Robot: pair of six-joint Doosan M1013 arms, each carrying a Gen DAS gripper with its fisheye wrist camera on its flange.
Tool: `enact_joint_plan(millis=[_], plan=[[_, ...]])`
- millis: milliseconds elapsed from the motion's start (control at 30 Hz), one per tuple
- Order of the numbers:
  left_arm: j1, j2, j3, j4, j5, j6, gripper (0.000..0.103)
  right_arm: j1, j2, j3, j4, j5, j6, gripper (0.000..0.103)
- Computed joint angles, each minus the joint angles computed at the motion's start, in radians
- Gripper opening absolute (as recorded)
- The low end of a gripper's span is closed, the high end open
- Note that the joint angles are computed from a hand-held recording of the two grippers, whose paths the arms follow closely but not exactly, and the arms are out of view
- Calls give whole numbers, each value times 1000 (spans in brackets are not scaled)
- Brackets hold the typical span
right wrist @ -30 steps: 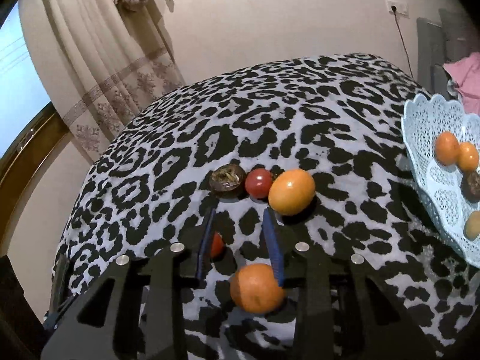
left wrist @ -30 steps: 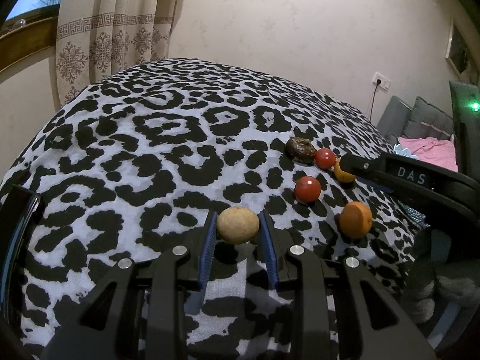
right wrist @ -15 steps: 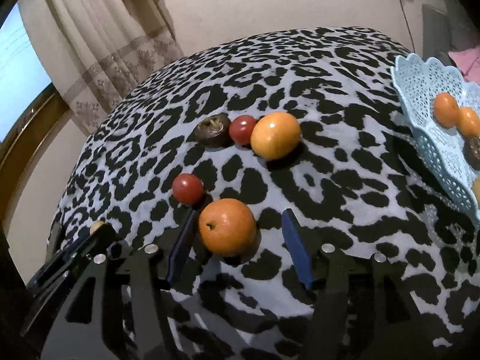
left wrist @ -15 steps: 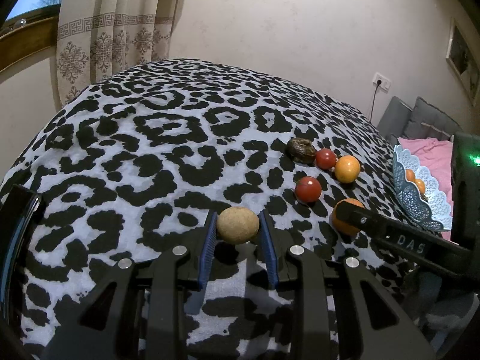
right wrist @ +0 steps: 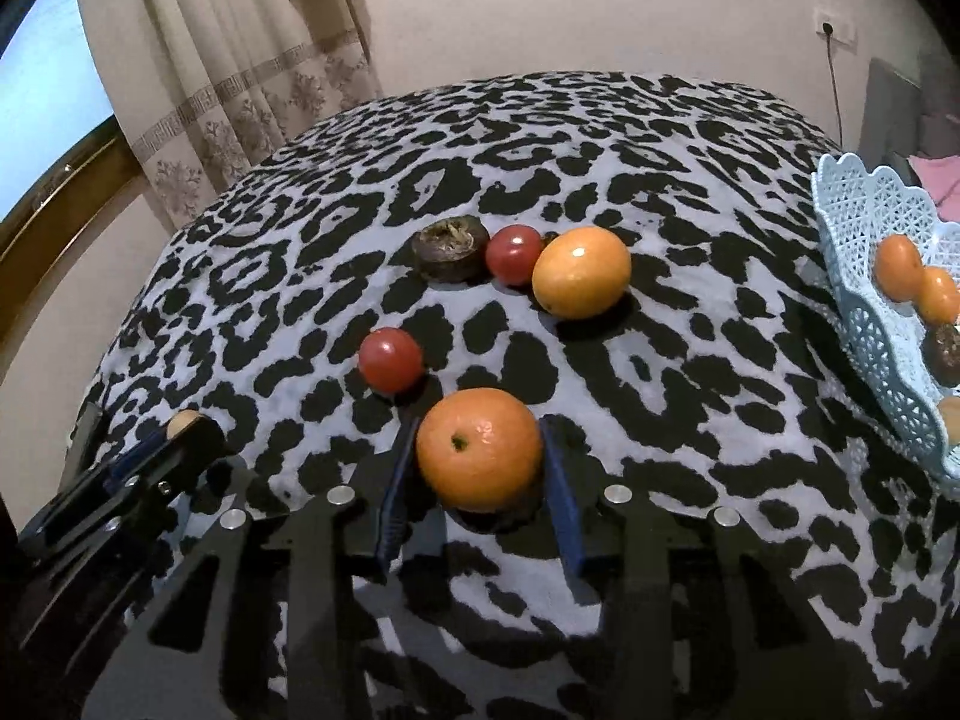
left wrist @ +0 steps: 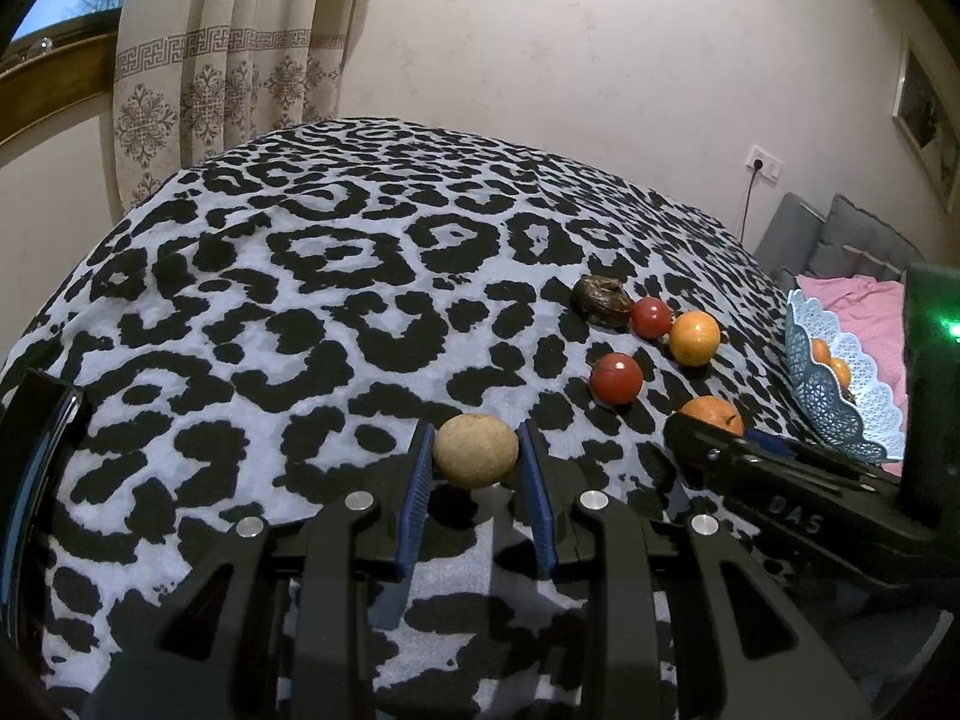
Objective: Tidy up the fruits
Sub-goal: 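Carry the tangerine into the blue basket and open the right gripper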
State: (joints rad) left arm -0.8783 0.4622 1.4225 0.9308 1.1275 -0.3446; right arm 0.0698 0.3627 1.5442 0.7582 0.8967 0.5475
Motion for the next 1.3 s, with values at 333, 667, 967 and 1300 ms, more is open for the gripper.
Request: enact_joint_plan(millis=[333, 667, 967, 1300], plan=[[0, 1, -1, 1, 0, 1, 29, -56, -28, 0, 116, -15, -43, 40], [-1, 0, -1, 2, 0, 2, 29, -137, -27, -24, 174, -78, -7, 40], [-1, 2, -7, 5, 0, 10, 29, -193, 1, -57, 127, -161, 98, 40], [-4, 0, -8, 4, -9, 19, 29, -208, 24, -69, 64, -257, 180, 41]])
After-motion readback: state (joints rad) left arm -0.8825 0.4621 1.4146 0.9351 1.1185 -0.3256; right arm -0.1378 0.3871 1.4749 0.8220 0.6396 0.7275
